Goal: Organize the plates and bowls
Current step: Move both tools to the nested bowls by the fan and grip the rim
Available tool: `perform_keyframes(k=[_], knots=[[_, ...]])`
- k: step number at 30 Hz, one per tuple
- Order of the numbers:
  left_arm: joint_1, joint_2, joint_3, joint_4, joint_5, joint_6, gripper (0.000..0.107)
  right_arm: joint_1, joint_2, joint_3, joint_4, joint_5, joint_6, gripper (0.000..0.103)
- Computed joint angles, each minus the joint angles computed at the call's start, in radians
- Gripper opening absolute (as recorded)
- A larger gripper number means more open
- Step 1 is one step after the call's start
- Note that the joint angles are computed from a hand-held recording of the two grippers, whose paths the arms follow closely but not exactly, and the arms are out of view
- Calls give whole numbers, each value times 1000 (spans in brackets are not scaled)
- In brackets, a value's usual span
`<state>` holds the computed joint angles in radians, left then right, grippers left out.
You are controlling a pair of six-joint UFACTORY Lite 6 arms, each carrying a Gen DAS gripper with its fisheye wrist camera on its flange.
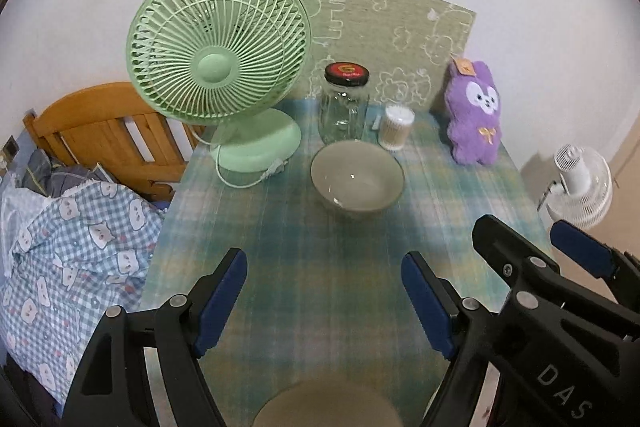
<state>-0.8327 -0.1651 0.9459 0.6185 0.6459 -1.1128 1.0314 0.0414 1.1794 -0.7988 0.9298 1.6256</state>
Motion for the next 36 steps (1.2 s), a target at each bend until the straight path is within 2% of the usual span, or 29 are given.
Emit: perform_keyframes(k=[7,10,14,19,24,25,26,27,31,33,35,36], knots=[[37,243,192,110,1,-107,81,-221,91,50,8,-209,-201,77],[62,333,268,116,-3,-97,81,-289,149,85,29,-279,-273,77],[97,434,330,174,-46,-142,81,-344,243,146,4,-332,-305,77],[143,540,406,167,-83,-124,80,-421,377,240,43,-415,-366,77],[195,664,488,127,-144,-79,80,-464,519,360,84,-439,-436,77],[199,686,504,124,-149,-79,78,-473,545,376,90,-456,-448,77],[206,706,509,137,-170,-91,70,-480,569,391,96,-468,-458,77],[209,730,525,137,-173,-90,66,-488,598,412,112,-479,-480,77],[228,833,605,68,-185,8,61,-514,689,473,176,-511,-545,77],[231,871,644,38,-181,64,56,-522,714,486,194,-526,-561,77],[234,918,696,27,-161,90,45,-531,747,508,210,-537,-572,76],[237,935,713,18,-160,99,43,-535,759,517,220,-541,-580,73]])
